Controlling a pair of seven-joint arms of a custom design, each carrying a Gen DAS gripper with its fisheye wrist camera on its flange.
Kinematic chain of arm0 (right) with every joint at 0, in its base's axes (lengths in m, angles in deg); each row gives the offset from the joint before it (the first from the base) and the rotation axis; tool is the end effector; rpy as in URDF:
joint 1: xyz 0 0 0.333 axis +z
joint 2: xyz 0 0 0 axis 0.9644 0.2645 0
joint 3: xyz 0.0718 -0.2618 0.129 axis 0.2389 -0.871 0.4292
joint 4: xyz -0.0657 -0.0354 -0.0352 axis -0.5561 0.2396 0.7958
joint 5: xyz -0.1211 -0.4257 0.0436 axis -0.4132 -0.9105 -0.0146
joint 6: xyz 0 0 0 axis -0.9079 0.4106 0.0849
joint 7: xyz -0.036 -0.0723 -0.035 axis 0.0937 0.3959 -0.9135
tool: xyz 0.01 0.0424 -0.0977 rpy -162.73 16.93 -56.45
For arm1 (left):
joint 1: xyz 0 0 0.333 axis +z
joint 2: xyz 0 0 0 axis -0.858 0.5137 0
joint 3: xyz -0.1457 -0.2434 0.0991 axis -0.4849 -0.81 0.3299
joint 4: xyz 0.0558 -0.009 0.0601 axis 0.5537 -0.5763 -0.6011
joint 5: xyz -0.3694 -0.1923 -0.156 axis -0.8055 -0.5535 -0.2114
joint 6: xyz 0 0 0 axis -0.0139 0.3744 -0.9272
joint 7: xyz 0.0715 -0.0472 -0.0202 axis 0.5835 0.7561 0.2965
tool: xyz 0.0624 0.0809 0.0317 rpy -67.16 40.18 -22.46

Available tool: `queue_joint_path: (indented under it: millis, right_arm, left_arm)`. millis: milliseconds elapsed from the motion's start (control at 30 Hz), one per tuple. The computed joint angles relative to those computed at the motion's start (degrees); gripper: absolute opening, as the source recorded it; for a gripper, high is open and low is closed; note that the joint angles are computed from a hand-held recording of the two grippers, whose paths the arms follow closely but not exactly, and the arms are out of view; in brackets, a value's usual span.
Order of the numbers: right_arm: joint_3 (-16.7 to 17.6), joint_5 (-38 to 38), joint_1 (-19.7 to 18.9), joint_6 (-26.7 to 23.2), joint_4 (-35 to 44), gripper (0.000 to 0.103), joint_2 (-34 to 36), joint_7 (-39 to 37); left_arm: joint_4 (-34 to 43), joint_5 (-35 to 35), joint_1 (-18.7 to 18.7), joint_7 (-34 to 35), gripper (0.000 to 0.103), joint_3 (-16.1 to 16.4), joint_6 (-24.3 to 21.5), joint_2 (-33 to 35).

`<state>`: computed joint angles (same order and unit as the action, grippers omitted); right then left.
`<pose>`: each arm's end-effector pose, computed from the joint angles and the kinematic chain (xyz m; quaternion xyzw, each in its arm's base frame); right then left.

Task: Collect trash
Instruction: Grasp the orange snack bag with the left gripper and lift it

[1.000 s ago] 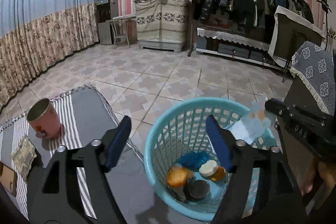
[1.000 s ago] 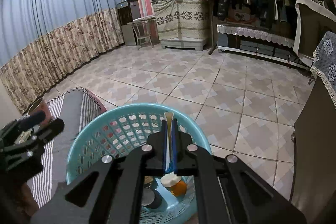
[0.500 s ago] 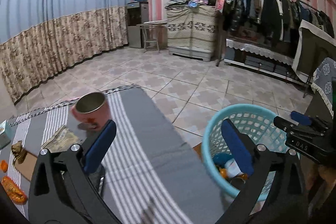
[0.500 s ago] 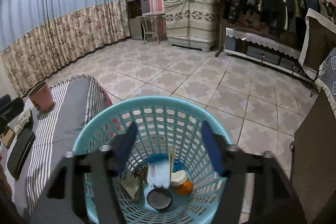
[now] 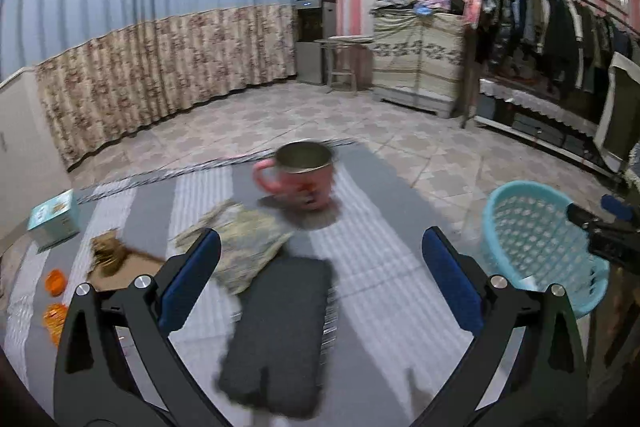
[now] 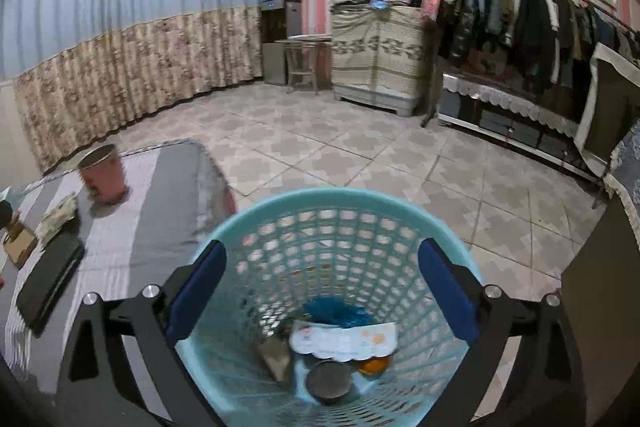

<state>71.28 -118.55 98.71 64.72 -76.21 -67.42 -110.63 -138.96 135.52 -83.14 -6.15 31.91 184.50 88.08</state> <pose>0.5130 0.3176 0.4167 -0.4786 0.7359 -0.3995 0.2640 0.5873 -0.4171 0.4445 -0.4999 0.7174 -0.3889 0.2903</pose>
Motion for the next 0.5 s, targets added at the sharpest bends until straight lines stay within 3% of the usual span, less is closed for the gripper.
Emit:
queue_joint_path:
  millis: [267, 500]
  right_arm:
    - [0.74, -1.62, 3.63, 0.77, 6.35, 0.095, 6.08, -0.99]
    - [-0.48, 1.88, 6.25, 3.46, 10.71, 0.095, 10.68, -1.44]
  left_arm:
    - [-12.05, 3.18, 5.92, -4.39, 0.097, 1.14, -1.00, -8.43]
    - [-18.88, 0.30, 12.82, -1.43, 0.097, 0.48, -0.76, -12.57]
